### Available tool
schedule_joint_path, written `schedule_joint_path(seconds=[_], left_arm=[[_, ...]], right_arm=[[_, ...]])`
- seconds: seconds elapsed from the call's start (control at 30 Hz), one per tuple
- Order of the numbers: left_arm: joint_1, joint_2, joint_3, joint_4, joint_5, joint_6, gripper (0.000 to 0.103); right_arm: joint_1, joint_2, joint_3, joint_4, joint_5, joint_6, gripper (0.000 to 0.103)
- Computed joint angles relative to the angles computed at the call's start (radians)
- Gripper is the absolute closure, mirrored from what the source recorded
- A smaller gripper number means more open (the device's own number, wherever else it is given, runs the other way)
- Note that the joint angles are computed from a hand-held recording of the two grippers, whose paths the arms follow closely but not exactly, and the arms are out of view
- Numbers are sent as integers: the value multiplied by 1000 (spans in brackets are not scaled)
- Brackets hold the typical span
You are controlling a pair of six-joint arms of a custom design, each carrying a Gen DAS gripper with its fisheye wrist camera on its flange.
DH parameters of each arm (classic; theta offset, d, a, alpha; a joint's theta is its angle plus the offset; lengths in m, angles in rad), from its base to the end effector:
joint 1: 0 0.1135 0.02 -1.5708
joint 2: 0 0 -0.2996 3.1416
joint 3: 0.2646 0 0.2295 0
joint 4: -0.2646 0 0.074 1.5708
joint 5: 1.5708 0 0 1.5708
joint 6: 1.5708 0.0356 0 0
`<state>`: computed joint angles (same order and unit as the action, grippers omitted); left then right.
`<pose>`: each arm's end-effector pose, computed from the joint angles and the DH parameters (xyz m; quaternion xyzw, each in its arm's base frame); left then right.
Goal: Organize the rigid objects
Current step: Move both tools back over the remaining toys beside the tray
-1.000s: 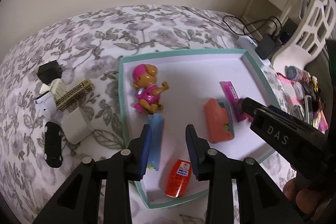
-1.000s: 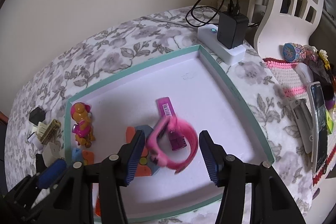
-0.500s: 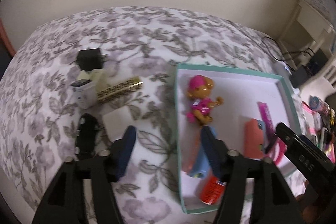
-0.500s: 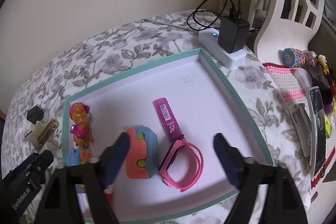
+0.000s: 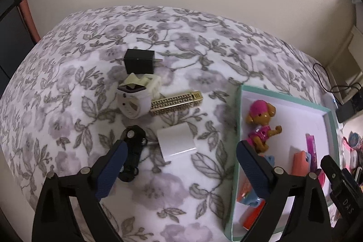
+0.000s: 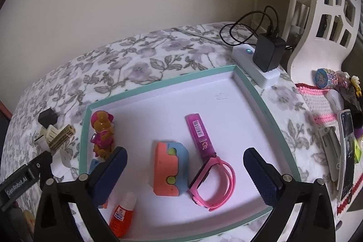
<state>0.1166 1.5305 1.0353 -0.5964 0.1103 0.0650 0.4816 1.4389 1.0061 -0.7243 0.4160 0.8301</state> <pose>0.2803 0.0289 0.2633 -0.0119 0.9700 -0.0318 0.2408 0.2280 0.1029 0.2745 0.2078 0.9357 -0.0376 0.2825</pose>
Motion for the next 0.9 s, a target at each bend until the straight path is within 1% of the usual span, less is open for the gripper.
schedule_joint_path(seconds=[0.37,0.6,0.7,0.9], left_arm=[[71,30,33,-6,31,-23,6],[129,51,59,-6,48,-23,6],[160,62,78,-13,70,-24,6],[199,73,96,2,56,-13,6]], right_arm=[[52,26,33,-5,13,-17,0],[118,61,71,15,7,-47,0],[140,75,82,33,-10,-55,0],[175,103,104,49,-23,-63,0]])
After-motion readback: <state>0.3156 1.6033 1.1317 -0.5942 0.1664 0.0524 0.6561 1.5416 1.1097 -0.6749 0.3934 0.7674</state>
